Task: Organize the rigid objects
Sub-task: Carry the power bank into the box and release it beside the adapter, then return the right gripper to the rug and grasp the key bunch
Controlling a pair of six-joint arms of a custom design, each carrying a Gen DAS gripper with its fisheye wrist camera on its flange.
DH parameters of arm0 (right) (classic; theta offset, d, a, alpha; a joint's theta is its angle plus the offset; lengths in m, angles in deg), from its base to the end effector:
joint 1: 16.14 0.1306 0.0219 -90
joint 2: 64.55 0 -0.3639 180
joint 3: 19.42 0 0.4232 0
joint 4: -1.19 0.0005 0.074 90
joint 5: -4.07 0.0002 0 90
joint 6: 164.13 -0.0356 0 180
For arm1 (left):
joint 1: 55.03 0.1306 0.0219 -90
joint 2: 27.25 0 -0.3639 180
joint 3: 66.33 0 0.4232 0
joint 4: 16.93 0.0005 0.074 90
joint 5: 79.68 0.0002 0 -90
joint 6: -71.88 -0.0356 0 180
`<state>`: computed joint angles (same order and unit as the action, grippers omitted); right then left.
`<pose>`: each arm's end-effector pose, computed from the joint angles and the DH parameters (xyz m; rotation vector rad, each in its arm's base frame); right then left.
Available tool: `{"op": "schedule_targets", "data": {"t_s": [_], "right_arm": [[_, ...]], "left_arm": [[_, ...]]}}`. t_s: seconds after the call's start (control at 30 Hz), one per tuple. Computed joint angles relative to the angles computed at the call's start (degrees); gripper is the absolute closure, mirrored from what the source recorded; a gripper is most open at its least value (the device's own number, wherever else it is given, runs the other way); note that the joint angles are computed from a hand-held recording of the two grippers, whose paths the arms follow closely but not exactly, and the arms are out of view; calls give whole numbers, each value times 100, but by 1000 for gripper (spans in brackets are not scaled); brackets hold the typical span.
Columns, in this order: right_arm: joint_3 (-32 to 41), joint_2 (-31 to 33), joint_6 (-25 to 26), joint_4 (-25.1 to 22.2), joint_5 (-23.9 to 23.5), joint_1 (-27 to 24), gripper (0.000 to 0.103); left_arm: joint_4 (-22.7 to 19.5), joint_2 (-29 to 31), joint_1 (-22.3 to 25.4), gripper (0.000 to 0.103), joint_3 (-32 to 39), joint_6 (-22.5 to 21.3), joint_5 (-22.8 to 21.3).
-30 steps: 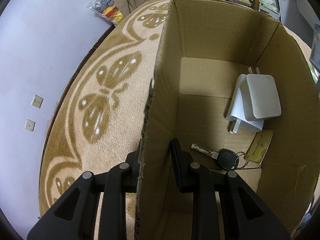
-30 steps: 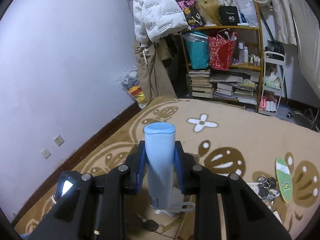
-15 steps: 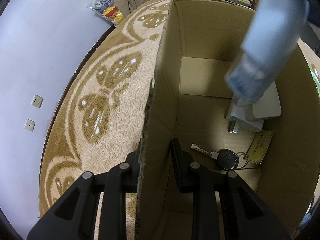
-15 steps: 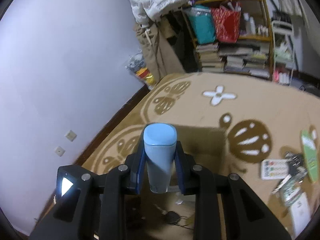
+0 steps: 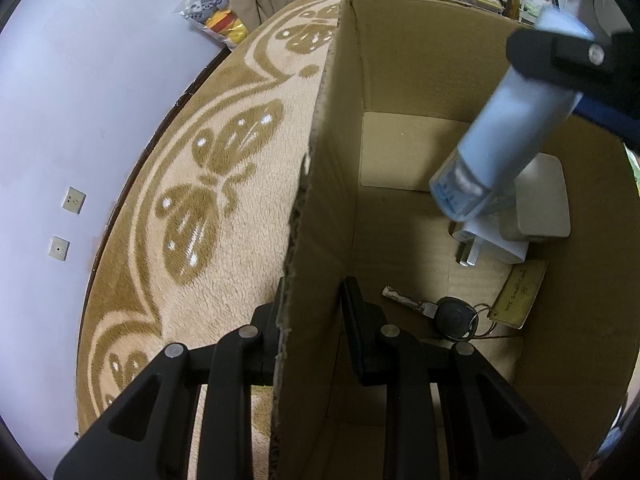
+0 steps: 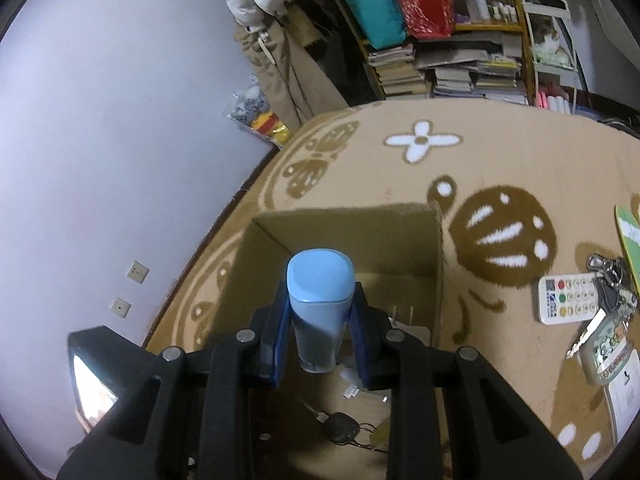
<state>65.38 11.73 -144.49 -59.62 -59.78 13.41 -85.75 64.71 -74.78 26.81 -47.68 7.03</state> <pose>0.3723 0.1924 0.4629 1.0021 2.1549 0.2653 0.4701 -0.1671 0.4016 1.1350 2.5103 0.1254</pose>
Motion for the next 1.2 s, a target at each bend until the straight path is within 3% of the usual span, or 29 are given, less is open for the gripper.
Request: {"op": "schedule_targets", "data": {"t_s": [0.27, 0.4, 0.53, 0.8, 0.93, 1.07, 1.2], "right_arm": [[-148, -215, -210, -87, 44, -52, 68], [-55, -264, -244, -320, 403, 31, 68], [-7, -344, -180, -391, 539, 49, 50], [192, -375, -103, -1088, 960, 149, 35], [214, -410, -121, -1562, 1252, 226, 18], [246, -348, -197, -2226, 1265, 174, 16], [-21, -559, -377, -2417, 1081, 88, 16]], "left_arm": [[-17, 43, 8, 79, 45, 4, 9], [-27, 49, 9, 79, 56, 14, 13], [-8, 42, 8, 79, 48, -2, 7], [-9, 58, 9, 78, 58, 15, 6], [-14, 65, 7, 78, 68, 15, 2], [-13, 66, 7, 78, 69, 11, 2], [-14, 74, 7, 78, 78, 5, -1]]}}
